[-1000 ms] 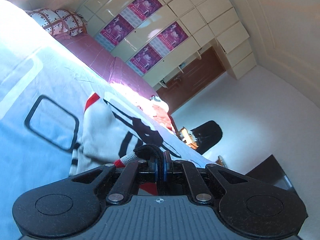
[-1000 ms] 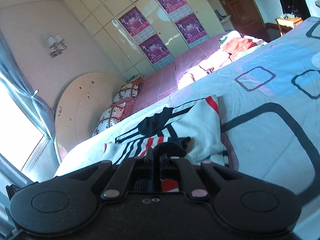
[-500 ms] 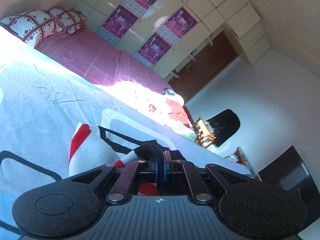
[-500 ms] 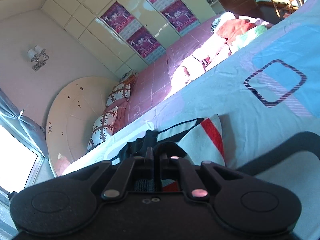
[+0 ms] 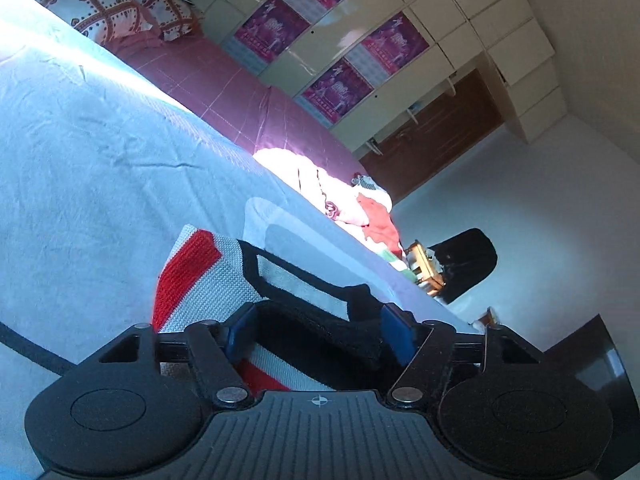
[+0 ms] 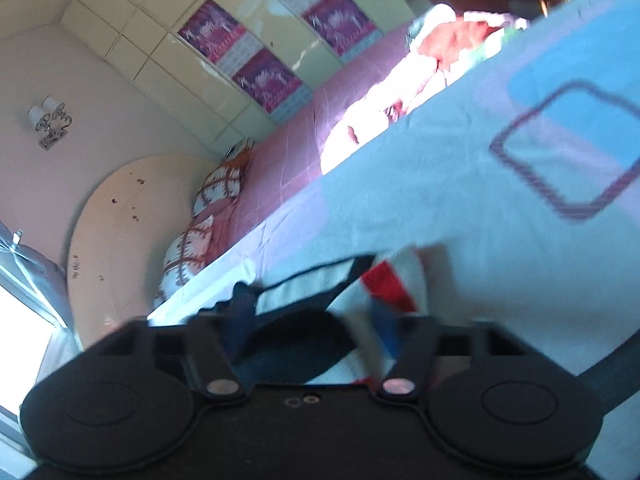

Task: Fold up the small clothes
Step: 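Lift the hem with both tools and fold it up onto the collar, then open both tools and release the hem onto the folded sweater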

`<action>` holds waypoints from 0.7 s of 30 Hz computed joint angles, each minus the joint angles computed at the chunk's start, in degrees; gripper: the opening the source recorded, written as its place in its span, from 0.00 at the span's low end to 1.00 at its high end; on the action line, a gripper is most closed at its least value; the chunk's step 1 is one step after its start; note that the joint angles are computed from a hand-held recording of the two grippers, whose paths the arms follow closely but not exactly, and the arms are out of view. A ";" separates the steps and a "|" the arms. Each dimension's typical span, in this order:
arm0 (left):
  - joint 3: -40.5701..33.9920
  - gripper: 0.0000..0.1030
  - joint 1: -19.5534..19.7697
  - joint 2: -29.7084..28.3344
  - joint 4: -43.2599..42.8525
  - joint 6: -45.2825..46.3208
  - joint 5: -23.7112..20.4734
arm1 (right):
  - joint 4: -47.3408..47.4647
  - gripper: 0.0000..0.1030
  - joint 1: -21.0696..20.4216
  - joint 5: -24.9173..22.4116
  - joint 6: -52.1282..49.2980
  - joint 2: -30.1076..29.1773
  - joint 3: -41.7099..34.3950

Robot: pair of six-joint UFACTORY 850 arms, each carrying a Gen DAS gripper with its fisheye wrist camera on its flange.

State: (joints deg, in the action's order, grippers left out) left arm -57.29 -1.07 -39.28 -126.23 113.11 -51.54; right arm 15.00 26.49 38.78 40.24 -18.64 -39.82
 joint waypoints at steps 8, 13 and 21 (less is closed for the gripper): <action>-0.26 0.66 -3.06 4.86 -6.73 21.46 14.24 | 7.05 0.52 0.65 -6.98 -20.06 0.64 -3.12; -4.78 0.43 -6.03 3.91 -4.09 27.01 26.32 | 15.58 0.48 1.79 -12.03 -37.10 -2.89 -8.54; -3.80 0.08 -6.43 4.66 -4.82 28.59 24.28 | 34.35 0.08 4.58 -13.75 -67.08 -7.29 -14.12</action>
State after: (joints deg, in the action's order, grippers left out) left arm -61.08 -7.50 -34.63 -131.04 141.70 -27.25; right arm 49.35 31.07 25.03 -26.84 -25.93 -53.94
